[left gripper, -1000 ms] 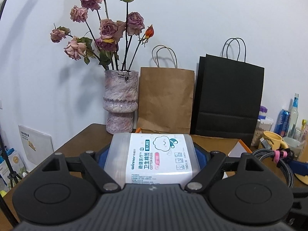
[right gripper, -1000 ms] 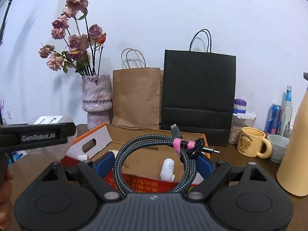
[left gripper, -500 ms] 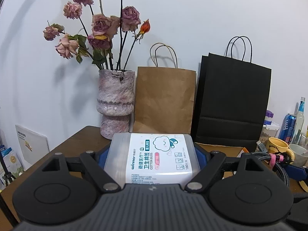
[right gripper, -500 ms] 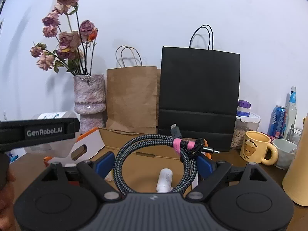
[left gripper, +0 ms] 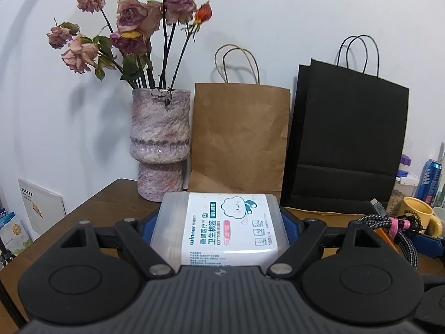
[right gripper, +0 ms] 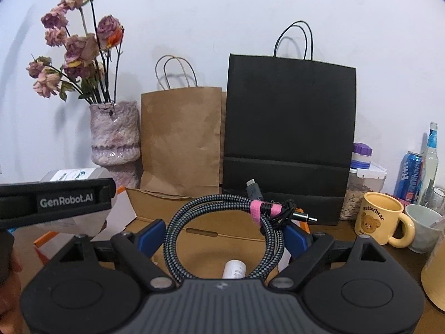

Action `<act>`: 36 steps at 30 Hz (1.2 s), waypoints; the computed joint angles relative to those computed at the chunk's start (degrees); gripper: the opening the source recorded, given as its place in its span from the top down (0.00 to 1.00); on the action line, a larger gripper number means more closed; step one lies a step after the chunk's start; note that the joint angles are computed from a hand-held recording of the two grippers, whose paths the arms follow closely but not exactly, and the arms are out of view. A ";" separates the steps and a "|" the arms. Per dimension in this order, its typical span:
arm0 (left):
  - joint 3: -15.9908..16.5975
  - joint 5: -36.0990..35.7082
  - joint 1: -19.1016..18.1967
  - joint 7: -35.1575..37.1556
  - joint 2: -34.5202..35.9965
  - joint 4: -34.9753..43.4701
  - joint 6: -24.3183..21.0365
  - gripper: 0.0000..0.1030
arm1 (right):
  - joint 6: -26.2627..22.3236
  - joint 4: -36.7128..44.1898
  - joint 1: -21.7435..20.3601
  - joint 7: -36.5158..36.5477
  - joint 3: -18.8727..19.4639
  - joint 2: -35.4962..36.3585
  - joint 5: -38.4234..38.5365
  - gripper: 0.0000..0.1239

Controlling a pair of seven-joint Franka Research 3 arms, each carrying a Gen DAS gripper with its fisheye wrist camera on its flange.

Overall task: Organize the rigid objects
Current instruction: 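Carry the cotton-pad package and braided cable into the box and open both grippers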

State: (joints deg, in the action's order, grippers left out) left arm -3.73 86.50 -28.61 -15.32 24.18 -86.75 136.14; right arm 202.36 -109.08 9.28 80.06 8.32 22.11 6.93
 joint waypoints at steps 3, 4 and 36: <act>0.24 -1.35 0.53 1.81 1.75 2.06 0.52 0.19 | -1.16 2.52 0.45 -0.74 -0.46 1.93 0.03 0.29; 0.42 -1.91 0.64 2.51 2.34 2.73 0.77 0.19 | -1.60 3.29 0.65 -1.12 -0.62 2.50 0.18 0.29; 3.24 -10.32 0.34 10.38 5.18 5.07 1.53 0.00 | -7.24 7.82 0.58 -8.46 0.36 5.94 5.11 0.17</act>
State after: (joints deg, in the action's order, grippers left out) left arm -0.49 76.17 -28.27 -4.94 29.37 -81.68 137.67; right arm 195.12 -101.25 9.86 71.61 8.68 28.05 12.04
